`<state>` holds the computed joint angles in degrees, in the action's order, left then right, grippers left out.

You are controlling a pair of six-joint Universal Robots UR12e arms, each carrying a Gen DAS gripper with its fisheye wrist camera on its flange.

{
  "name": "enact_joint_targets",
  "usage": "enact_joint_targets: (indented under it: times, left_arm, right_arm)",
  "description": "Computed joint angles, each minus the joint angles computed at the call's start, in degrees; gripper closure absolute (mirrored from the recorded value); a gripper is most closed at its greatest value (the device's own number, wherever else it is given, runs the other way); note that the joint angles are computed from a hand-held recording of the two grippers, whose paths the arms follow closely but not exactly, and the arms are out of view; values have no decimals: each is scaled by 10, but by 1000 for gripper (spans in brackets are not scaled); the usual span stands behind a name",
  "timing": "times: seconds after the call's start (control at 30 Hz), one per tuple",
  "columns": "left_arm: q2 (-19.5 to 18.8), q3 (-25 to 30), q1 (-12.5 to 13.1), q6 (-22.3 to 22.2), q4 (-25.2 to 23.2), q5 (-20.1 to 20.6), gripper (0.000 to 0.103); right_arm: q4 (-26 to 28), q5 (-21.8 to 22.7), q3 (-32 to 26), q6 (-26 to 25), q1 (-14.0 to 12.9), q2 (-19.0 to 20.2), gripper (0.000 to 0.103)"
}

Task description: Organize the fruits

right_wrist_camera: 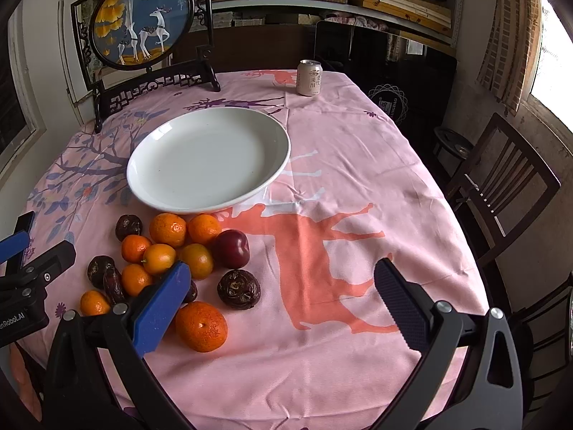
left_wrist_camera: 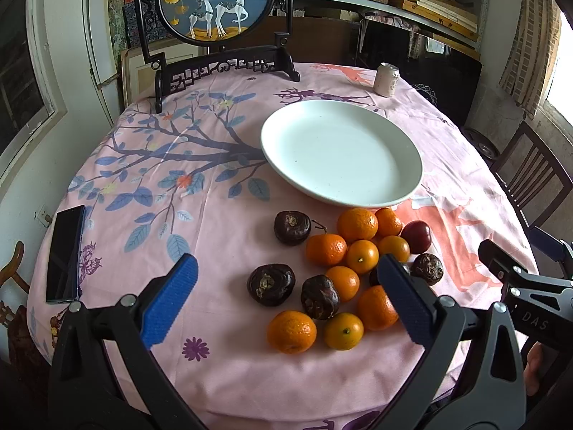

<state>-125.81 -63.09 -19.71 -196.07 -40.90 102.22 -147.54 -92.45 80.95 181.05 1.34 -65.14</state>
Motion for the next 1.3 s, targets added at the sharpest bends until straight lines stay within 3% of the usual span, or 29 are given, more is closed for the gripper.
enact_joint_targets:
  times: [1.3]
  left_arm:
    - [0, -6, 0, -2, 3, -3, 2]
  right_arm:
    - [3, 3, -2, 0, 1, 1, 1]
